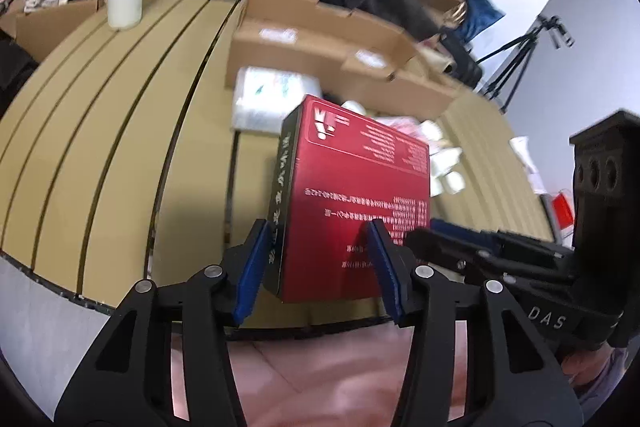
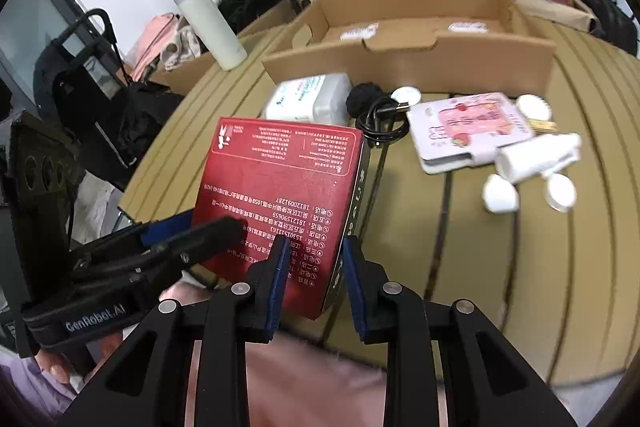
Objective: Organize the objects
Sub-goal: 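Carry the red box into the cardboard tray and open both grippers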
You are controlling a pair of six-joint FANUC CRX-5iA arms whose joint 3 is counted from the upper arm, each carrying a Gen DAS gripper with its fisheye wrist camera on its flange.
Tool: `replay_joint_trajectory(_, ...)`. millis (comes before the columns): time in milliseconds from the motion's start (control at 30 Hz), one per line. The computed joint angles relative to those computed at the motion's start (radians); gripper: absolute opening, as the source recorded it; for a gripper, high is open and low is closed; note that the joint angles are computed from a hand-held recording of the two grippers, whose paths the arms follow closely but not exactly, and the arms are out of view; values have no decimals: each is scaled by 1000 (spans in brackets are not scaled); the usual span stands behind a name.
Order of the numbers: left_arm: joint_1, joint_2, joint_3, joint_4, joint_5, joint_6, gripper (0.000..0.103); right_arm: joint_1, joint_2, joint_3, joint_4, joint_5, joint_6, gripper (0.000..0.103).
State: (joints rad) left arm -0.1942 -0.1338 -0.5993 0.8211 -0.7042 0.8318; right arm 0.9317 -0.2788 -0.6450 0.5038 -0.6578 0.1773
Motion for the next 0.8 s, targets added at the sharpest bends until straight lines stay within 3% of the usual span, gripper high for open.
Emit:
replay_joint_trajectory(133, -5, 21, 87, 40, -47, -10, 45, 9, -62, 22, 60, -62, -10, 30)
replay_joint_trajectory(300, -11, 198, 367, 3, -123, 78, 44, -141, 29, 221, -6, -71, 246, 30)
replay_joint_trajectory(500, -41, 526, 809, -205, -181, 296, 43, -396, 331, 596, -284, -100, 603, 30)
replay_joint_trajectory(667, -66, 833, 1221, -485, -303, 543, 41, -510, 664, 927, -435, -235, 775, 29)
replay_joint_trajectory(733, -71, 870, 1269, -543, -315, 589, 36, -522, 762, 1017, -448, -300, 749, 29)
replay_joint_trajectory(800, -65, 859, 1235, -523, -285, 569, 41, -535, 792, 1034, -492, -292, 758, 29)
